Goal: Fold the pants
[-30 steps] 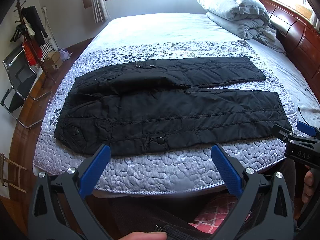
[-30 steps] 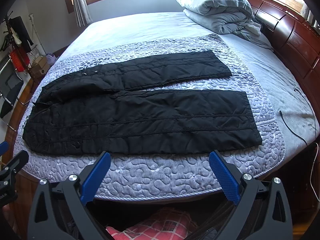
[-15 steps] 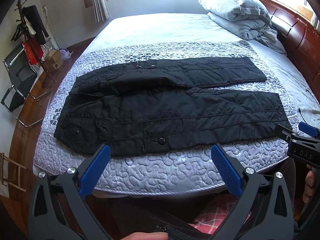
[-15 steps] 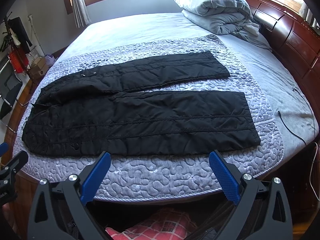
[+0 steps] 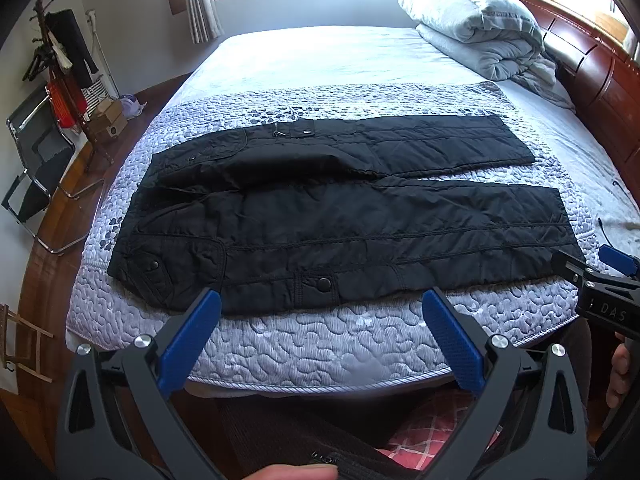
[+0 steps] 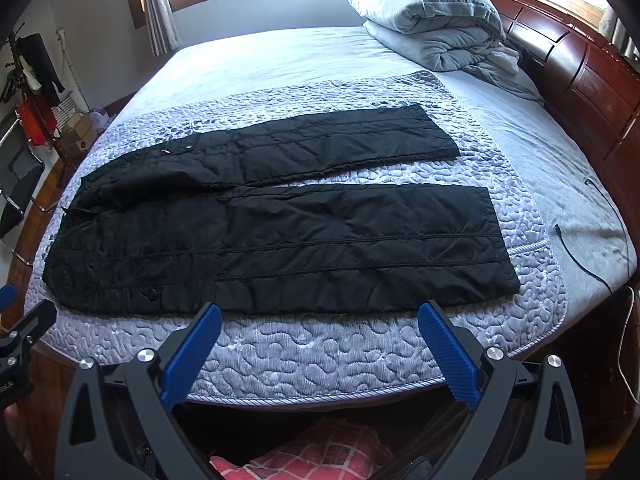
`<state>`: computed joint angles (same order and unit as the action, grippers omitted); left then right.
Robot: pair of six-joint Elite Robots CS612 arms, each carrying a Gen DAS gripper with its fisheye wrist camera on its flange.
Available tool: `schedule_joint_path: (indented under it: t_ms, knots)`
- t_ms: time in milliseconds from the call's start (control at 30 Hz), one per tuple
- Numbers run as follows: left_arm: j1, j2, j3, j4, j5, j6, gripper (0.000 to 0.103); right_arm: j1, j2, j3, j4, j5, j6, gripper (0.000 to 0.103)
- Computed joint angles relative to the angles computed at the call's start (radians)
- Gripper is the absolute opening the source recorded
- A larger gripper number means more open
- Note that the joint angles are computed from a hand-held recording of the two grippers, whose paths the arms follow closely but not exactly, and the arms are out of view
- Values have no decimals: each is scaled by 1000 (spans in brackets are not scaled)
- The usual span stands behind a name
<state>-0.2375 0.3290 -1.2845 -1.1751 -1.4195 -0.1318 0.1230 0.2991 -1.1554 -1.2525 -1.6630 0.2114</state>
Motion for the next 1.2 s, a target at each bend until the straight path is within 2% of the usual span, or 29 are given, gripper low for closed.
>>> schedule_joint_path:
  t_ms: [667,1200]
  knots:
    - [3,-5,22,-10,-7,-1,100,-3,-6,20,-2,-4,-5,99]
    - [1,-4,40,-79,-18,15,100,-5,-15,57,2,-9,3,99]
